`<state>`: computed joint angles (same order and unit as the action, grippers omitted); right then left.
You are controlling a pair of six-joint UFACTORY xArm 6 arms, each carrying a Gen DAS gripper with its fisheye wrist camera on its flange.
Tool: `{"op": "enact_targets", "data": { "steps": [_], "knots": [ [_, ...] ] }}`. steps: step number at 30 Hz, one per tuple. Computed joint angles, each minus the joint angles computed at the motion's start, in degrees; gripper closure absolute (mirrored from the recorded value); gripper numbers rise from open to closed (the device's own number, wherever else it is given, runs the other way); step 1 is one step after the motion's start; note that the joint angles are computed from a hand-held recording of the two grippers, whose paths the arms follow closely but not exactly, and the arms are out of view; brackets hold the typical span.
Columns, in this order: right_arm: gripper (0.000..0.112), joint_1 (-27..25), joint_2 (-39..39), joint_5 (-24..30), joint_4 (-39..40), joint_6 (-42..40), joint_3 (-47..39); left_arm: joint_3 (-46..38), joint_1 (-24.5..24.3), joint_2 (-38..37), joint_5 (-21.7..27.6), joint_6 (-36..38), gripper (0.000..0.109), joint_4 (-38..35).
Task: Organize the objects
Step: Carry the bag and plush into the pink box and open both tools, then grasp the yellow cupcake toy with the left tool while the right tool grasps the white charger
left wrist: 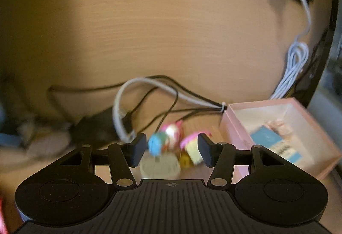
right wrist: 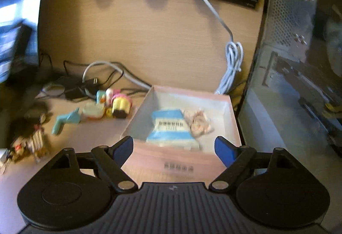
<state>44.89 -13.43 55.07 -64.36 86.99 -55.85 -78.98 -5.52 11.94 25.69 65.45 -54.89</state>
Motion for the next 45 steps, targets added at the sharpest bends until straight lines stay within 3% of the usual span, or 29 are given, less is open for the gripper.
{"op": "enact_targets", "data": {
  "steps": [4, 6, 9, 12, 14, 17, 20, 22, 24, 26, 32, 34, 41, 45],
  "knots": [
    [0.028, 2.71, -2.32, 3.99, 3.70, 0.48, 1.74, -8.35, -2.03, 8.29, -0.22, 0.94, 0.051, 4.68],
    [0.027, 3.61, -3.43, 5.68, 5.35, 0.90, 2.62, -11.43, -1.73, 10.74, 3.05, -0.20, 0.050, 5.78],
    [0.027, 4.37, -4.51, 7.65, 6.95, 1.50, 3.76, -15.28, 0.73, 12.54, 13.99, -3.46, 0.053, 4.58],
    [0.027, 4.61, -5.87, 7.97, 7.64, 3.03, 5.19, -12.73, 3.30, 9.21, 26.02, 1.14, 0.056, 7.78],
    [0.027, 4.58, -7.00, 7.46, 7.83, 3.62, 6.35, -7.80, 4.57, 5.11, 28.72, 6.74, 0.057, 8.11],
    [0.027, 4.39, -7.81, 7.06, 7.49, 4.08, 7.28, -1.81, 6.16, -0.32, 28.62, 9.03, 0.057, 2.85],
    [0.027, 3.65, -7.74, 5.71, 7.31, 4.61, 7.69, -1.36, 5.90, -1.26, 28.03, 7.20, 0.057, -2.82],
    [0.027, 3.28, -7.49, 4.60, 7.07, 4.44, 7.71, -1.12, 3.56, -1.44, 22.58, 8.68, 0.057, -3.25],
    [0.027, 3.70, -7.30, 4.69, 6.30, 4.19, 7.50, 0.63, -0.23, -1.68, 13.29, 15.40, 0.057, -1.02],
    [0.027, 4.62, -7.47, 5.67, 5.54, 4.03, 7.42, 0.42, -2.50, -0.03, 9.32, 19.40, 0.057, 1.94],
    [0.026, 7.04, -9.01, 9.96, 6.97, 5.25, 8.41, -2.79, -4.47, 4.28, 10.09, 19.00, 0.055, 7.96],
    [0.026, 7.35, -9.64, 10.59, 7.97, 5.96, 9.02, -2.68, -5.33, 4.75, 8.49, 18.27, 0.061, 8.62],
    [0.026, 8.50, -9.23, 10.76, 9.62, 5.52, 9.08, -5.23, -6.13, 8.44, 5.12, 9.50, 0.059, 15.08],
    [0.026, 9.24, -8.13, 10.21, 8.94, 4.37, 8.09, -1.93, -4.16, 5.34, 6.13, 10.40, 0.062, 8.54]
  ]
}}
